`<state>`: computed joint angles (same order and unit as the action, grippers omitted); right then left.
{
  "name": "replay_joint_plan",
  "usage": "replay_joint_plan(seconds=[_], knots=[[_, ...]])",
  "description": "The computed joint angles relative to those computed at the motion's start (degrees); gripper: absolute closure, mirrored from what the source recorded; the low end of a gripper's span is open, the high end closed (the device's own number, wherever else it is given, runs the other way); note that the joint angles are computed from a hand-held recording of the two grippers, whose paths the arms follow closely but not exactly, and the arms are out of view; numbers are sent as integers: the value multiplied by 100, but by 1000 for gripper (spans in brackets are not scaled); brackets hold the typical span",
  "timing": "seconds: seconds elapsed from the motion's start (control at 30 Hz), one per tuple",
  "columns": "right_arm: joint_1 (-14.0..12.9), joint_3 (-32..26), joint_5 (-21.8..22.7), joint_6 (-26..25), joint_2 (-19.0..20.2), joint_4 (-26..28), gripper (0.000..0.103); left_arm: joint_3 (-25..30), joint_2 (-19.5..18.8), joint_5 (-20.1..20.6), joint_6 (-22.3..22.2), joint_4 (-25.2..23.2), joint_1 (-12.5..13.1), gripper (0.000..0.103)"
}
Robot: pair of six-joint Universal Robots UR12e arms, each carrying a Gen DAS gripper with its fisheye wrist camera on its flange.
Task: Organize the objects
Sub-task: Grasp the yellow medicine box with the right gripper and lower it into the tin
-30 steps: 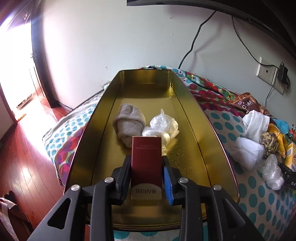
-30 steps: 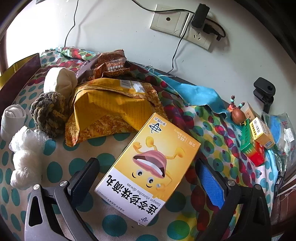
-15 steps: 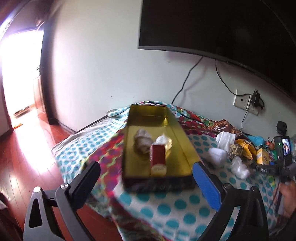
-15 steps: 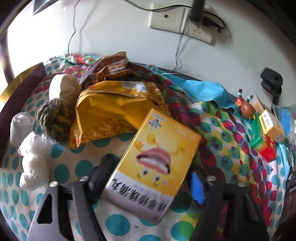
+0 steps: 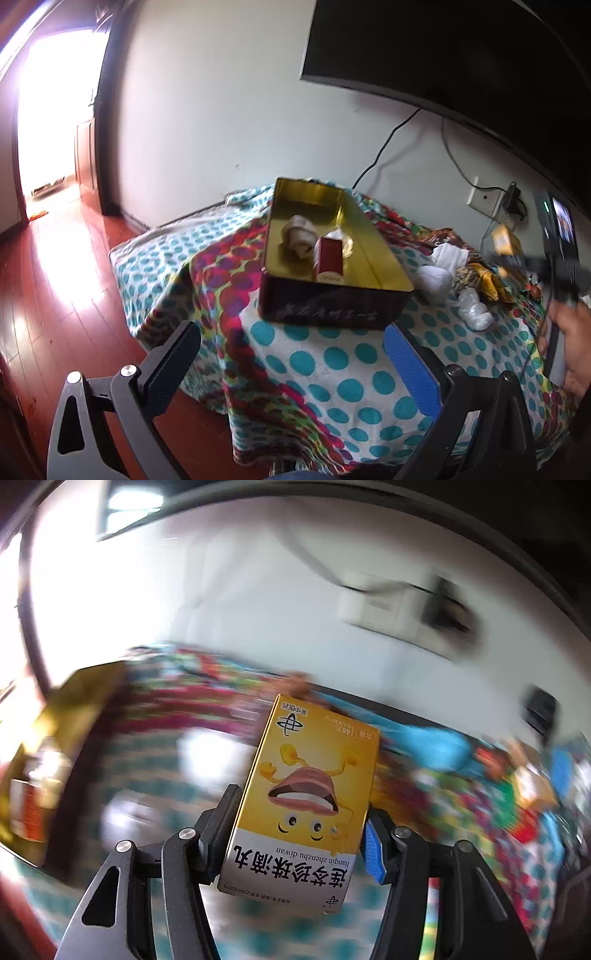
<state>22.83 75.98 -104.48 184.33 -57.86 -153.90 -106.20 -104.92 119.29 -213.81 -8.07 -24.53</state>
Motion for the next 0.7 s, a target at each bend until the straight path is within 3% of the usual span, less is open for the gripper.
replay_joint_plan(seconds=[0.13,0.27,0.47,0.7], knots=[[381,-604,520,-444,346,201,48,-57,46,200,-126,6,15,1],[666,-1030,757,-699,613,473,48,-103,89,331,-311,-53,36,1],[808,-1323,724,-791,844,760,48,-132,106,270,-437,-58,110,1],[872,-1349,600,-877,948,732,48,-121,97,127,-437,-109,149,1]])
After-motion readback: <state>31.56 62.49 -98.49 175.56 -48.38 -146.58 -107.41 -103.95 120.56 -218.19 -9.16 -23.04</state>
